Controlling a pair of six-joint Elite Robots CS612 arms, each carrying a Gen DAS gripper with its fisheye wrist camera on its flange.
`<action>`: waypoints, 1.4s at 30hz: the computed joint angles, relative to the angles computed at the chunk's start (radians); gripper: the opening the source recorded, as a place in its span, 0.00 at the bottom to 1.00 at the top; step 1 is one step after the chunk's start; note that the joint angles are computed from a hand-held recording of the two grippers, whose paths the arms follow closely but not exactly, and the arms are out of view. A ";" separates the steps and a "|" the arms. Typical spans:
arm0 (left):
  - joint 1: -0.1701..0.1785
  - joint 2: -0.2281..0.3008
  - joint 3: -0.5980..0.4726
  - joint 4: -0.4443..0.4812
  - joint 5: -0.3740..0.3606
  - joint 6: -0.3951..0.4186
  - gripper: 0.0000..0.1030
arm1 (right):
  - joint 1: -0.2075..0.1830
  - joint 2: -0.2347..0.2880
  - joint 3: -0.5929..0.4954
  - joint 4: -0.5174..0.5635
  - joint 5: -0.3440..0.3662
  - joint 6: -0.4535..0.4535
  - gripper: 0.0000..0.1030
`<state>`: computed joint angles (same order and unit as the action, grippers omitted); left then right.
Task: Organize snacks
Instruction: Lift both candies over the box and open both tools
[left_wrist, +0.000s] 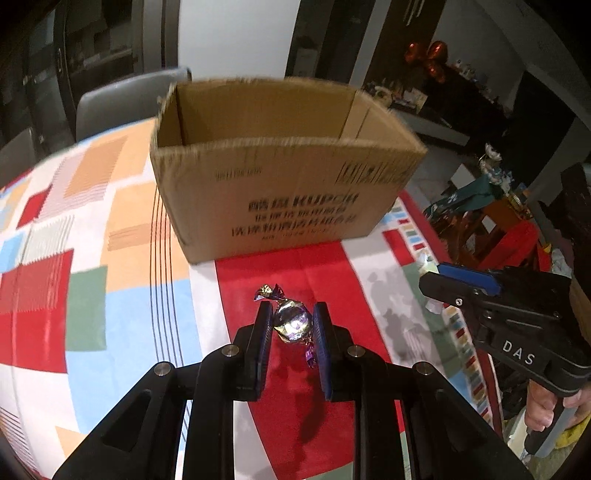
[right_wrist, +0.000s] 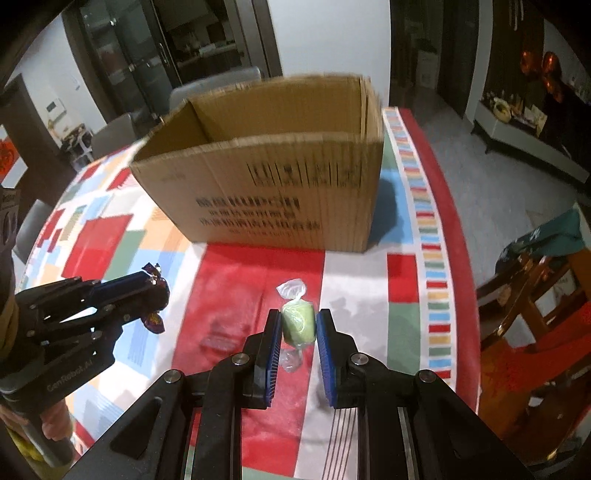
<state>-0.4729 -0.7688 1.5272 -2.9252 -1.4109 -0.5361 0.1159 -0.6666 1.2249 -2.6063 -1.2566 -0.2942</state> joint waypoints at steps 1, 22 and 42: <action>-0.001 -0.002 0.000 -0.004 0.004 0.004 0.22 | -0.001 -0.004 0.003 -0.012 0.008 0.004 0.20; 0.005 -0.030 -0.089 0.013 0.154 0.126 0.22 | 0.012 0.001 -0.115 -0.052 0.024 0.014 0.20; 0.033 0.036 -0.242 0.107 0.259 0.089 0.53 | 0.034 0.110 -0.350 0.031 -0.084 0.069 0.44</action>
